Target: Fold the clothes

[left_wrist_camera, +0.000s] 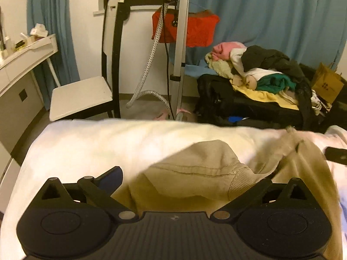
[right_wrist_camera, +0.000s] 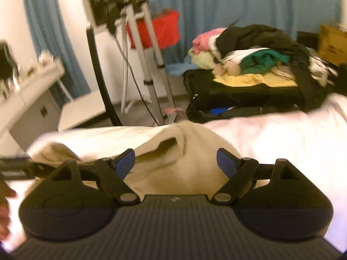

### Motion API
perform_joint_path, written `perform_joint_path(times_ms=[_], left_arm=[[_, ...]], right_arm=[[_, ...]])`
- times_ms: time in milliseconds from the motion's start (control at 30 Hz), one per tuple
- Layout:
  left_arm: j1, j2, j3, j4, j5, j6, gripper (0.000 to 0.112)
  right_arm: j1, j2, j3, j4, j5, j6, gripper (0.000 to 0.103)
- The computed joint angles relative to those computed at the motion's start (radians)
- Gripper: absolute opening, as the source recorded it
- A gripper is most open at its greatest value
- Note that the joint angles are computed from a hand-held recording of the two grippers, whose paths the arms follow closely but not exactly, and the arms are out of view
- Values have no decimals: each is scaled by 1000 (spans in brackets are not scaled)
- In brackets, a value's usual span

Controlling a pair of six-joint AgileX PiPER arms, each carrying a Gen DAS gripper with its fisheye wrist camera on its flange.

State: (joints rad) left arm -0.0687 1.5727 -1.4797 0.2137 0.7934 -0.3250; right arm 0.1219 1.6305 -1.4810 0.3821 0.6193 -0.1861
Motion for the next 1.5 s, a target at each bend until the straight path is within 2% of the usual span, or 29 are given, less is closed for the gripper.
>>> perform_joint_path(times_ms=[67, 167, 267, 367, 400, 500, 600, 700, 767, 900, 1033, 1100, 1167, 1267, 1333, 1400, 1500], left_arm=[[-70, -79, 108, 133, 3, -144, 103], [-182, -162, 233, 326, 25, -357, 103], [-273, -189, 294, 472, 59, -527, 103], [-317, -171, 285, 543, 105, -623, 103], [-318, -162, 273, 554, 107, -638, 103], [-297, -108, 205, 581, 98, -643, 103], [-256, -10, 93, 602, 78, -636, 103], [-210, 117, -56, 611, 60, -629, 103], [-185, 224, -188, 629, 74, -630, 103], [-142, 458, -497, 635, 149, -590, 103], [-94, 704, -895, 420, 319, -262, 101], [-88, 746, -972, 369, 356, -170, 100], [-90, 688, -890, 355, 307, -184, 100], [-94, 501, -608, 350, 131, -297, 102], [-102, 372, -444, 326, 42, -344, 103], [-138, 249, -300, 375, -8, -413, 103], [-236, 53, -80, 477, -42, -555, 103]], right_arm=[[-15, -162, 200, 48, -47, -19, 84], [-75, -450, 491, 170, -41, -104, 84], [-248, -727, 695, 347, 119, -244, 84], [-462, -856, 785, 472, 316, -422, 84], [-489, -880, 808, 479, 330, -450, 84], [-395, -842, 837, 412, 220, -401, 84], [-368, -730, 844, 498, 149, -474, 84], [-337, -681, 875, 573, 56, -560, 84], [-297, -656, 901, 607, -39, -608, 84], [-255, -554, 913, 787, -166, -807, 84], [-215, -464, 913, 997, -241, -1040, 84], [-200, -443, 912, 1042, -248, -1097, 84], [-185, -431, 911, 1073, -255, -1137, 84], [-174, -447, 918, 1077, -257, -1141, 84], [-180, -472, 926, 1056, -250, -1117, 84], [-188, -507, 938, 1041, -243, -1101, 84], [-211, -563, 964, 1034, -224, -1100, 84]])
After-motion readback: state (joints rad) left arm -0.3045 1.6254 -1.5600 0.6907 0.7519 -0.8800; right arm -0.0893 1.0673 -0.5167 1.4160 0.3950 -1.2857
